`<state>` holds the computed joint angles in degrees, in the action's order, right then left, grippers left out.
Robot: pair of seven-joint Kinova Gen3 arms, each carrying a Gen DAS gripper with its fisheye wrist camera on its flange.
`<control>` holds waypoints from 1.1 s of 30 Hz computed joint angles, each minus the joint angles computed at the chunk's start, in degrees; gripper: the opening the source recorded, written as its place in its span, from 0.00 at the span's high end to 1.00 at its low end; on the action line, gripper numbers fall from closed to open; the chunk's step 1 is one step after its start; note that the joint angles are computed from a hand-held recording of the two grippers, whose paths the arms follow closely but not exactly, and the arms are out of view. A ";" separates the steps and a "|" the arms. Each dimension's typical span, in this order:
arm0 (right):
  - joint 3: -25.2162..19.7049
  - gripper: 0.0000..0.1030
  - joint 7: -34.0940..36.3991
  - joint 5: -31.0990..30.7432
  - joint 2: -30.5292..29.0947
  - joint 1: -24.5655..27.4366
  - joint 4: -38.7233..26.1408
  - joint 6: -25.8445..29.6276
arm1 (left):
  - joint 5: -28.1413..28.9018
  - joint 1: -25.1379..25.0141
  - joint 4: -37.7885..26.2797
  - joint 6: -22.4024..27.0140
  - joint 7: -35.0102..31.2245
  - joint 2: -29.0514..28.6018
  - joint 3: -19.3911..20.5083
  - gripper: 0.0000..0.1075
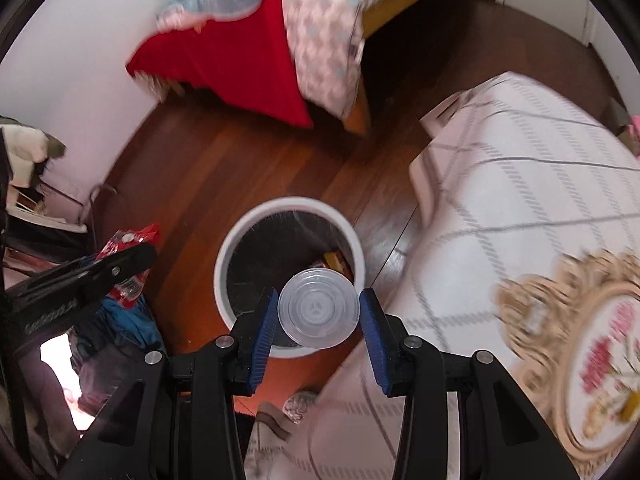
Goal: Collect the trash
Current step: 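Carry the red packet and plastic lid over the bin and open both tools, then move both open tools back over the table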
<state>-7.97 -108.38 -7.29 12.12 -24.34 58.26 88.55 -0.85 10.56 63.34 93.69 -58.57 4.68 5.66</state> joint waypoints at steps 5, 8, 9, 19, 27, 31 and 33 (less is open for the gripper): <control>0.00 0.57 -0.32 1.11 10.09 -2.85 -6.64 4.00 | 1.76 -3.54 4.62 -2.03 -1.01 -0.51 -2.23 0.24; 0.33 0.54 0.29 1.63 15.21 -4.61 -11.88 7.98 | 0.23 -4.37 5.46 -1.80 -0.70 -0.51 -2.43 0.09; 0.57 0.43 0.51 1.90 16.72 -5.19 -13.70 9.06 | -0.76 -4.27 5.64 -1.65 -0.28 -0.56 -2.29 0.08; 3.41 0.00 -1.11 5.23 21.96 -9.23 -23.93 17.96 | -10.08 -1.81 6.64 1.92 2.50 -2.16 -0.66 0.07; 3.51 0.00 -2.69 6.94 17.76 -10.66 -21.88 19.52 | -13.89 0.76 3.62 5.15 4.14 -3.10 1.15 0.07; 3.43 0.00 -3.04 8.37 15.03 -11.65 -21.63 19.62 | -16.02 2.37 0.71 7.26 4.74 -3.96 2.34 0.07; 3.34 0.00 -3.46 8.76 13.75 -11.91 -21.83 19.68 | -17.93 3.55 -1.03 8.64 5.24 -4.27 3.29 0.07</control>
<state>-4.63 -111.84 1.47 25.87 -36.25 36.43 108.23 -18.78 14.11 62.32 102.34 -53.32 0.41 8.95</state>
